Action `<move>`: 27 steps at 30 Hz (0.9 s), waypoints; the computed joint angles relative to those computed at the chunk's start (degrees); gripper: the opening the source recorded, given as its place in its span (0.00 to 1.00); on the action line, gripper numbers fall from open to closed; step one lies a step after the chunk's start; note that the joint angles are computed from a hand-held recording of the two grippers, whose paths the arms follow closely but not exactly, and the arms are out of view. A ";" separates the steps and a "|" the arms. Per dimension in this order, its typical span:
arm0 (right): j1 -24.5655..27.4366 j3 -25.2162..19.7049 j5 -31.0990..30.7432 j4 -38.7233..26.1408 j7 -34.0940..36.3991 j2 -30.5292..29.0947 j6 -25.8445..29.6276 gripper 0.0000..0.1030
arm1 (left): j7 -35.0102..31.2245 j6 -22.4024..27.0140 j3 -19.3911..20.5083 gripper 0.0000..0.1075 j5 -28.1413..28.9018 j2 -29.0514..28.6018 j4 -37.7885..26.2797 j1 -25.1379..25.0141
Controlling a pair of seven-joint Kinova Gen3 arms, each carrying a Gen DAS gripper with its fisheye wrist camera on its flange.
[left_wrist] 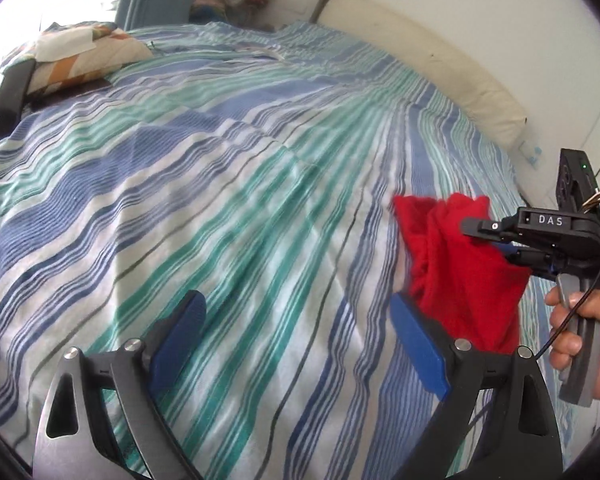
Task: Fold small clothes
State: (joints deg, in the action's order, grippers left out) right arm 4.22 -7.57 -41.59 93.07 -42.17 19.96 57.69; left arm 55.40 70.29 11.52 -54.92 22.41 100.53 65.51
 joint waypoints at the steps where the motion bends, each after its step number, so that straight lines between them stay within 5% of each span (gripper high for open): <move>1: -2.12 -0.05 2.01 -0.32 -1.48 1.29 0.63 0.37 | 0.24 0.29 -0.02 0.87 0.19 -0.08 0.11 0.09; 5: 0.00 -3.34 0.92 -0.35 1.92 2.59 7.07 0.46 | 2.65 0.42 0.03 0.87 -0.08 -0.90 1.33 0.31; 7: 5.31 -7.12 -2.37 0.02 6.31 1.89 10.05 0.68 | 3.50 0.30 0.22 0.87 -0.24 -1.22 1.78 0.07; 11: 7.05 -5.37 -4.17 2.79 11.07 -3.76 5.21 0.70 | 4.45 -0.14 0.65 0.87 -0.76 -1.42 2.25 -0.39; 12: 4.84 -2.72 -2.29 3.30 10.43 -5.06 2.88 0.65 | 4.15 -0.15 0.79 0.87 -0.72 -1.30 2.07 -0.50; 15: -2.53 2.46 4.37 7.41 6.33 -6.15 -4.11 0.25 | 2.71 -0.83 0.96 0.87 -0.56 -0.75 1.40 -0.88; 19: -6.48 -0.67 8.50 14.47 4.70 -3.63 -12.37 0.21 | -0.17 -1.54 0.60 0.87 0.02 0.36 0.10 -1.08; 22: -12.90 1.54 9.68 17.92 5.54 -4.73 -18.44 0.21 | -1.37 -1.53 0.10 0.87 0.36 0.89 -0.52 -0.64; 27: -5.28 0.53 4.00 17.06 13.78 -8.12 -12.42 0.21 | -2.18 -2.47 -0.48 0.87 0.01 0.75 -0.53 -0.28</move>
